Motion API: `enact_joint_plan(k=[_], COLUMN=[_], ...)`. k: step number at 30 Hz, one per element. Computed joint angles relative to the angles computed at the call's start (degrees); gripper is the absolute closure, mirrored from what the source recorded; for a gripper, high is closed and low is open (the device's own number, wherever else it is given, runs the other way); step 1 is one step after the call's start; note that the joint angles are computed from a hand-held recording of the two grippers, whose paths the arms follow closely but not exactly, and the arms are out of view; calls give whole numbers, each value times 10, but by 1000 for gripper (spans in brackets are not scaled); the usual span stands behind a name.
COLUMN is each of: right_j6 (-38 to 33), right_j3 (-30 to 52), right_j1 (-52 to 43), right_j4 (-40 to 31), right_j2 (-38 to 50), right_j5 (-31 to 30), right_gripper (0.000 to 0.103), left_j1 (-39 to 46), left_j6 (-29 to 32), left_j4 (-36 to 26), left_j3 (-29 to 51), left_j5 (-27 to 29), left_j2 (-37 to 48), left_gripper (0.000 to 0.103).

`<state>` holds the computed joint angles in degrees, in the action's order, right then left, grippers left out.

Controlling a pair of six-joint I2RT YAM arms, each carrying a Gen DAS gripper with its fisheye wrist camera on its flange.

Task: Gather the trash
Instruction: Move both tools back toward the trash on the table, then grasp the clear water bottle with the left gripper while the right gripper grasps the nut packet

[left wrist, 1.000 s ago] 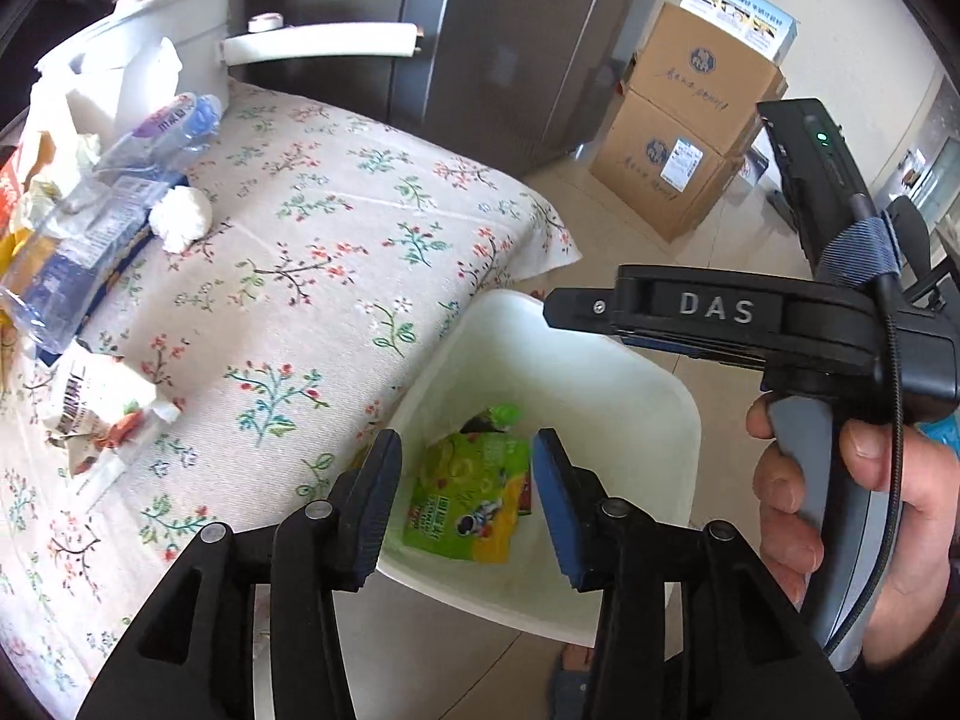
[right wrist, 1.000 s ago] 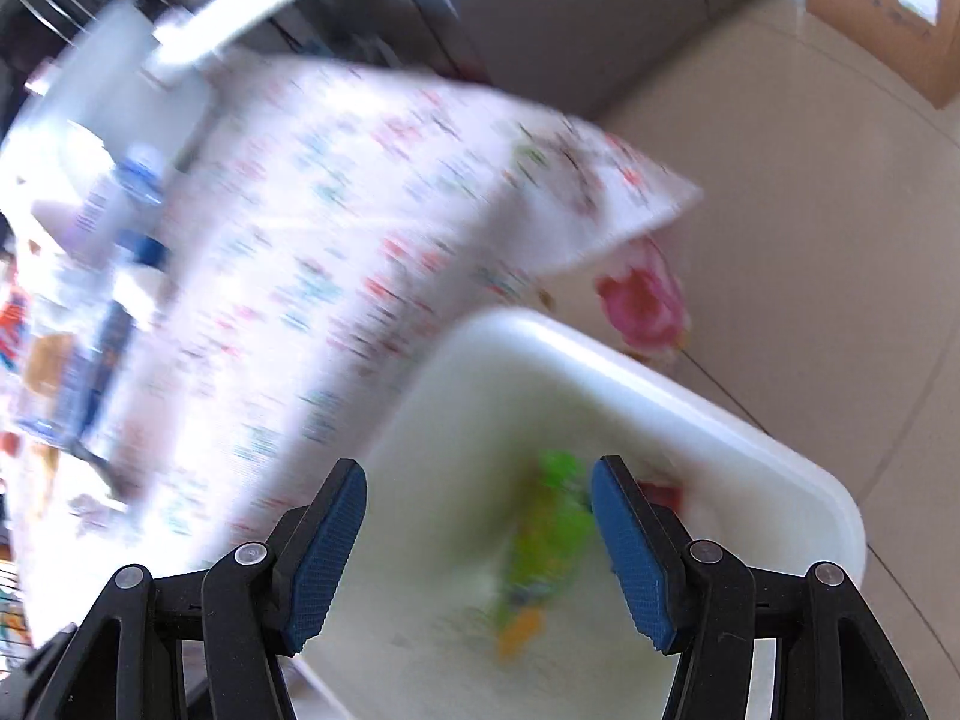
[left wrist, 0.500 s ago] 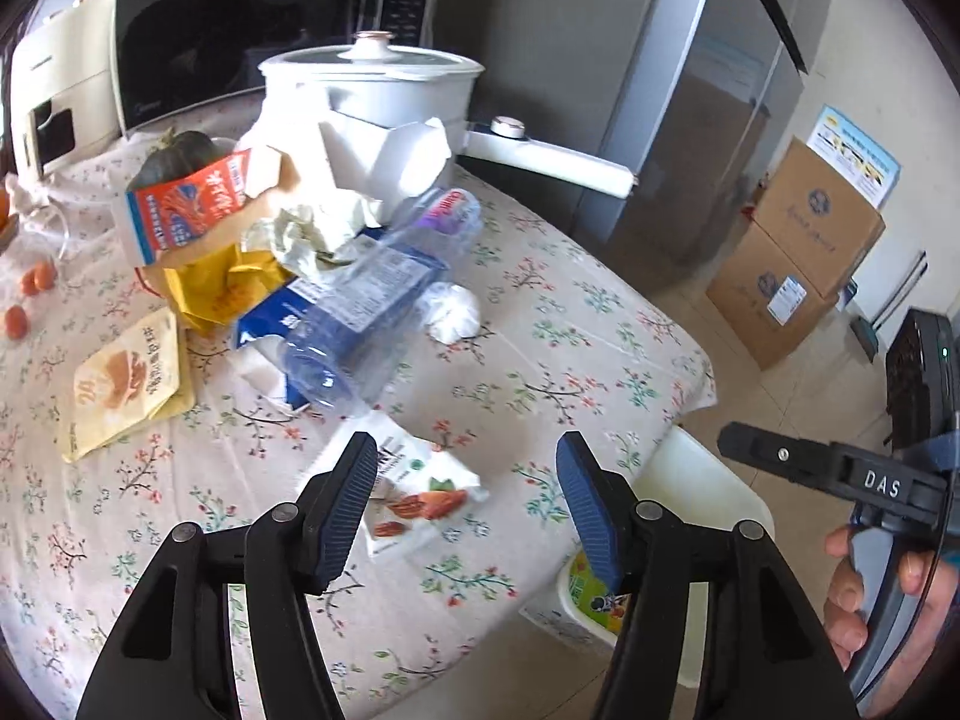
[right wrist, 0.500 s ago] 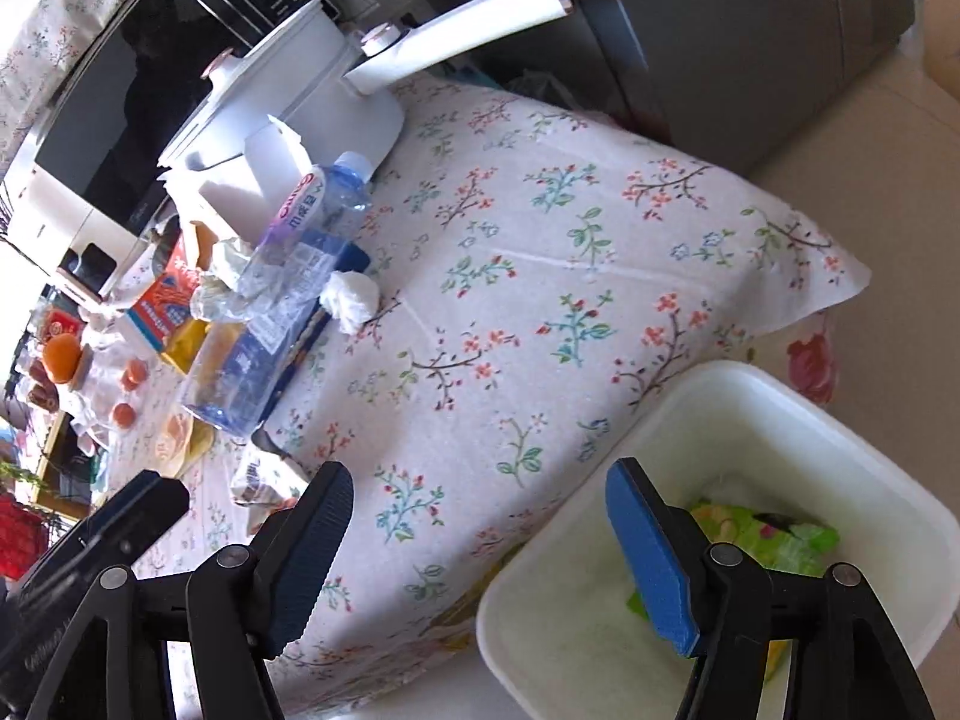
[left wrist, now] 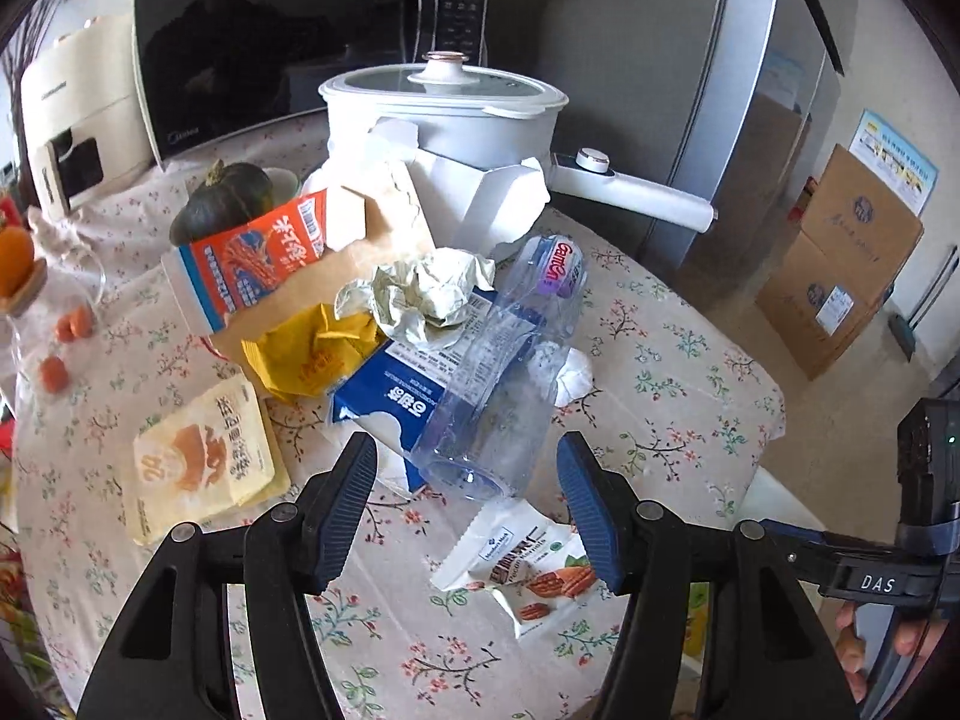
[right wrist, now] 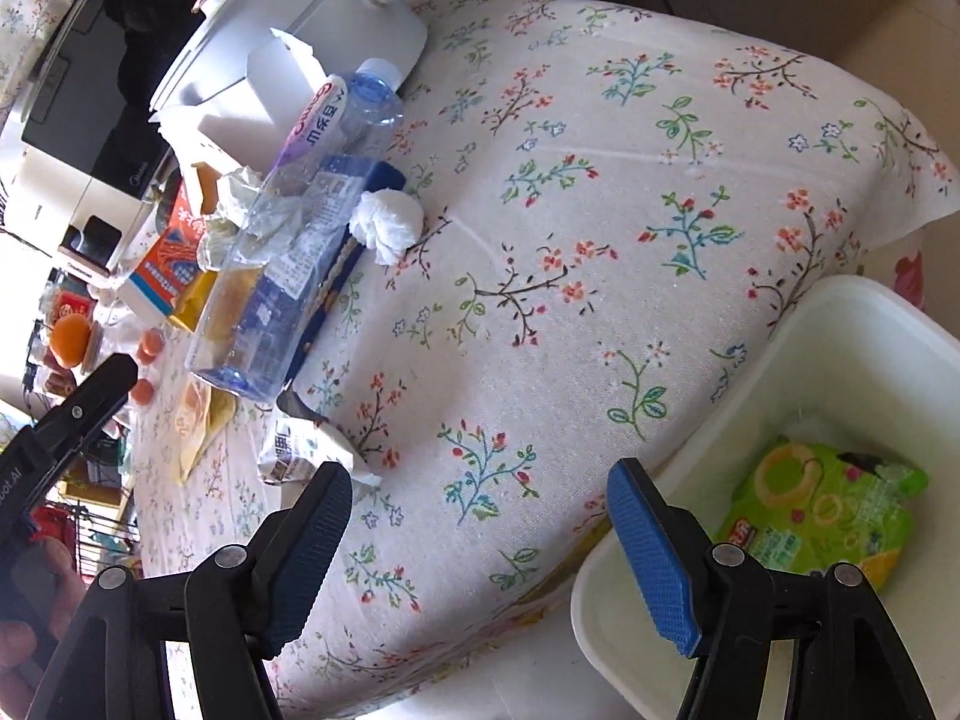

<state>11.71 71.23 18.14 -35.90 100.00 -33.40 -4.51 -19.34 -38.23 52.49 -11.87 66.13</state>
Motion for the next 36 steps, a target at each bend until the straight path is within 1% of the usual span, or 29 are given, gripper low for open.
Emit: enact_joint_plan(k=[3, 5, 7, 9, 11, 12, 16, 19, 27, 32, 33, 36], right_j6=[3, 9, 13, 14, 18, 20, 23, 18, 15, 6, 5, 3], right_j3=[-4, -5, -3, 0, 3, 4, 9, 10, 13, 9, 8, 8], right_j1=[20, 27, 33, 39, 42, 44, 47, 47, 47, 53, 53, 51], right_j4=[15, 22, 25, 24, 25, 26, 27, 27, 26, 25, 25, 25], right_j2=[1, 7, 14, 23, 31, 33, 39, 40, 46, 39, 38, 37], right_j5=[22, 22, 27, 34, 36, 38, 42, 46, 47, 51, 51, 52], right_gripper=[28, 28, 28, 28, 28, 28, 28, 28, 28, 28, 28, 28], left_j1=[-16, -19, -13, -1, 12, 13, -7, -11, -19, -27, -27, -15], left_j6=[35, 62, 88, 111, 122, 124, 128, 120, 107, 102, 101, 80], left_j4=[12, 26, 41, 55, 53, 48, 35, 22, 25, 16, 25, 42], left_j3=[14, 23, 34, 47, 69, 82, 120, 137, 144, 152, 147, 133], left_j5=[-40, -37, -13, 31, 68, 73, 29, 15, 2, -9, -9, 29], left_j2=[36, 61, 85, 111, 151, 172, 229, 259, 301, 336, 331, 304], left_gripper=[38, 38, 38, 38, 38, 38, 38, 38, 37, 37, 38, 39])
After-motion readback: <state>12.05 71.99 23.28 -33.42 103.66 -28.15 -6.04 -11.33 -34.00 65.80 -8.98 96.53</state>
